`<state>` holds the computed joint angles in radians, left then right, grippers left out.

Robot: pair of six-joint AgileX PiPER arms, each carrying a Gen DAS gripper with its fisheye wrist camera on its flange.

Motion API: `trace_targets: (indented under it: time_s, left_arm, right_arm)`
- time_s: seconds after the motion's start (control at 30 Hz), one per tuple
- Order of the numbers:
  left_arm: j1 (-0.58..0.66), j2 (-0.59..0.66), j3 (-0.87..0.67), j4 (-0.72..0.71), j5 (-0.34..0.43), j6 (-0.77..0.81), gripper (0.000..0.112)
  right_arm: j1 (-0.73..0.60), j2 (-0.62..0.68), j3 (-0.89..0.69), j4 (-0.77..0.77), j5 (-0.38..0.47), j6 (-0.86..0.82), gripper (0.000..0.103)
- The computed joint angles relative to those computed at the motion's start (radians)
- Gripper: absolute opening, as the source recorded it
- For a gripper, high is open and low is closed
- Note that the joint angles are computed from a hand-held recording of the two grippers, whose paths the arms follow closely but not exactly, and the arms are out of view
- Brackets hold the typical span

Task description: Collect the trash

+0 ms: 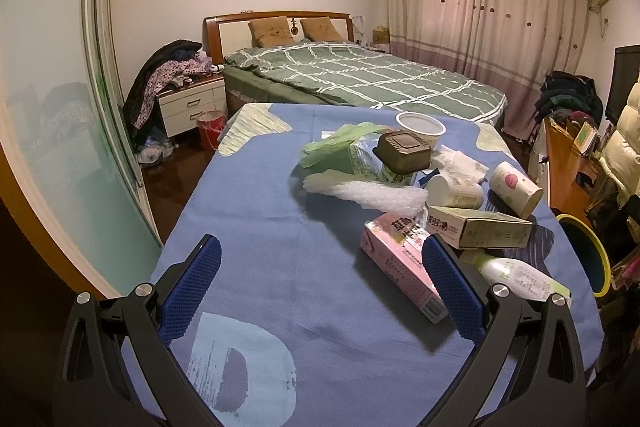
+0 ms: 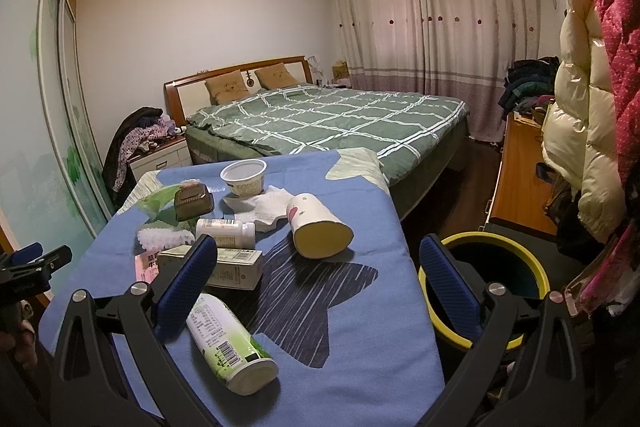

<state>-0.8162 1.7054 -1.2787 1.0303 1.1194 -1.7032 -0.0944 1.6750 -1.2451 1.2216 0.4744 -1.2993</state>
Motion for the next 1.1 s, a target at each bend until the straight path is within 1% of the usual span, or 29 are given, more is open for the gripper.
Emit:
trace_targets:
  time_s: [0.17,0.37,0.47,0.5,0.57,0.63,0.67,0.7,0.73,0.8,0.83,0.9,0.93,1.1]
  left_arm:
    - [0.043,0.012,-0.015,0.011,-0.025,0.019,0.099]
    - [0.116,0.044,-0.053,0.034,-0.060,0.055,0.099]
    - [0.167,0.060,-0.070,0.046,-0.088,0.073,0.099]
    - [0.188,0.067,-0.079,0.048,-0.100,0.081,0.099]
    - [0.228,0.082,-0.095,0.050,-0.125,0.093,0.099]
    - [0.267,0.093,-0.109,0.049,-0.156,0.105,0.099]
    - [0.289,0.103,-0.121,0.051,-0.172,0.113,0.099]
    - [0.308,0.118,-0.137,0.052,-0.179,0.122,0.099]
    - [0.322,0.128,-0.148,0.053,-0.184,0.128,0.099]
    - [0.359,0.155,-0.178,0.048,-0.206,0.150,0.099]
    - [0.376,0.167,-0.191,0.047,-0.220,0.157,0.099]
    - [0.411,0.197,-0.223,0.038,-0.250,0.178,0.099]
    - [0.425,0.211,-0.237,0.035,-0.261,0.185,0.099]
    - [0.482,0.287,-0.297,0.028,-0.316,0.195,0.099]
  right_arm:
    - [0.033,0.035,-0.041,-0.045,-0.014,0.049,0.097]
    - [0.081,0.136,-0.162,-0.143,-0.016,0.160,0.096]
    - [0.106,0.219,-0.261,-0.232,-0.016,0.264,0.097]
    - [0.116,0.261,-0.313,-0.290,-0.006,0.333,0.097]
    - [0.124,0.323,-0.394,-0.354,0.015,0.412,0.096]
    - [0.140,0.398,-0.495,-0.468,0.037,0.534,0.096]
    - [0.144,0.420,-0.524,-0.493,0.047,0.562,0.092]
    - [0.148,0.451,-0.566,-0.528,0.064,0.604,0.085]
    - [0.153,0.493,-0.631,-0.586,0.099,0.674,0.082]
    - [0.157,0.540,-0.702,-0.632,0.140,0.731,0.072]
    - [0.160,0.575,-0.756,-0.670,0.173,0.778,0.070]
    - [0.160,0.625,-0.830,-0.695,0.225,0.817,0.064]
    - [0.160,0.646,-0.862,-0.701,0.245,0.829,0.063]
    - [0.170,0.739,-1.012,-0.737,0.350,0.888,0.051]
